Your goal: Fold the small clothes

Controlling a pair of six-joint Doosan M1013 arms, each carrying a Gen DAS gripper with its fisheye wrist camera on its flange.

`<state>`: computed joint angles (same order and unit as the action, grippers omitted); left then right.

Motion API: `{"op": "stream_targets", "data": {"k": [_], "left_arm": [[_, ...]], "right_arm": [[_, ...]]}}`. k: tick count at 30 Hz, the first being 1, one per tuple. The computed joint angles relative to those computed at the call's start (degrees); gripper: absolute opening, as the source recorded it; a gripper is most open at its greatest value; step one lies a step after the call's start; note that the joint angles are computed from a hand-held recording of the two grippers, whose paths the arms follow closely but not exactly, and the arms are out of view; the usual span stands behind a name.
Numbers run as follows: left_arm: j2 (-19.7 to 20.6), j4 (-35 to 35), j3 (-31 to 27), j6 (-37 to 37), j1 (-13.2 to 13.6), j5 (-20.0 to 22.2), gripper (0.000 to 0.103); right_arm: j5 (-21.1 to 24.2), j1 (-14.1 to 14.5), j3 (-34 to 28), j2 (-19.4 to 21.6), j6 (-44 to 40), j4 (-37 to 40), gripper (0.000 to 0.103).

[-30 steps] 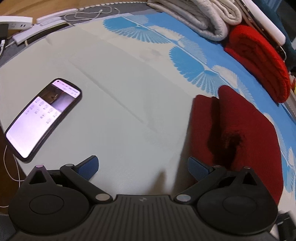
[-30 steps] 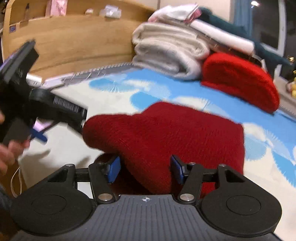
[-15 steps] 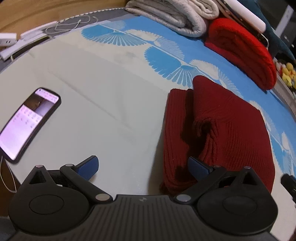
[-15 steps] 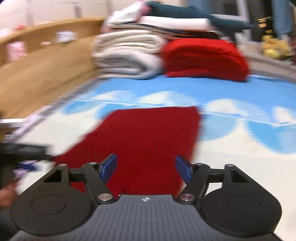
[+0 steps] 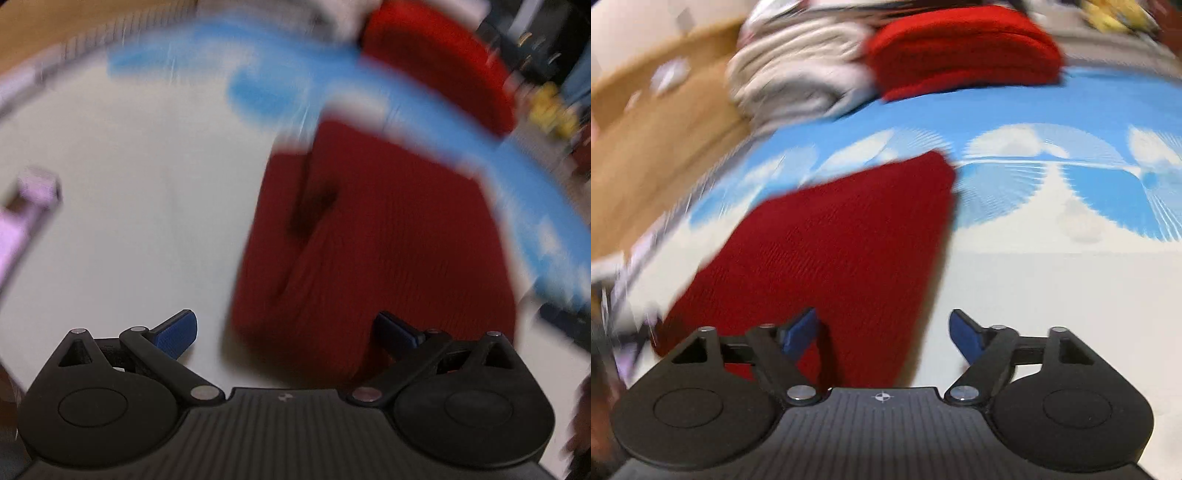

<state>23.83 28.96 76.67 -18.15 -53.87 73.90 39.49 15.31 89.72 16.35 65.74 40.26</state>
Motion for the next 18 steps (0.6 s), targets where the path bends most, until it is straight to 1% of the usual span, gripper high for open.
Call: {"op": "stream_targets", "data": {"k": [1,2,3,4,6,7,9,10,11,13,14,15,16,17,18], "left_arm": [[-0.54,-2.44,1.40,-2.77,0.63,-2.79,0.103],[-1.58,-2.92,3.42,-8.34,0.82,-6.26,0.103],[-2.21,-2.56,4.43,-11.23,0.90,-7.97,0.103],[-2.45,-2.52,4.68,-11.20,1.13,-8.60,0.103],[-2.55,-2.52,4.95,-10.62,1.54,-9.30,0.103],[-2.69,-2.48,5.37,-11.40,1.69,-10.05,0.103],[-2.75,-1.41,5.81,-13.44,1.71,-10.58,0.103],[-2.68,-1.04,5.79,-13.72,1.77,-10.63,0.103],[-2.58,-0.68,5.75,-14.00,1.87,-10.69,0.103],[-2.28,-0.28,5.52,-14.67,2.06,-10.84,0.103],[-2.41,0.01,5.68,-14.94,2.19,-10.91,0.103],[-2.26,0.02,5.48,-15.06,2.28,-10.81,0.103],[-2.21,0.18,5.46,-15.37,2.36,-10.82,0.103],[-2.11,0.31,5.36,-15.63,2.45,-10.74,0.103],[-1.97,0.55,5.18,-15.50,2.48,-10.40,0.103]], "right_arm": [[0.96,-0.56,-1.10,1.06,2.46,1.36,0.085],[2.22,-0.95,-2.37,2.34,4.76,2.57,0.088],[4.41,-1.21,-4.22,3.91,7.23,2.86,0.088],[7.59,-1.31,-6.93,6.06,10.29,2.45,0.088],[11.59,-1.22,-11.15,9.53,13.43,1.99,0.088],[12.62,-0.94,-13.24,11.12,14.36,2.18,0.090],[12.87,0.15,-16.39,13.16,16.05,0.64,0.093],[12.85,0.88,-18.23,14.31,17.06,-1.48,0.094],[12.85,1.58,-19.98,15.42,18.42,-3.68,0.098],[13.53,2.49,-22.26,17.15,19.09,-6.63,0.098],[14.01,2.48,-22.21,17.11,18.77,-6.72,0.093],[13.08,2.68,-21.71,17.00,18.45,-6.88,0.088],[11.99,2.90,-21.17,16.65,17.55,-7.56,0.078],[10.70,3.04,-20.25,15.97,15.62,-7.71,0.063],[9.43,3.04,-19.18,15.08,14.03,-7.86,0.056]]}}
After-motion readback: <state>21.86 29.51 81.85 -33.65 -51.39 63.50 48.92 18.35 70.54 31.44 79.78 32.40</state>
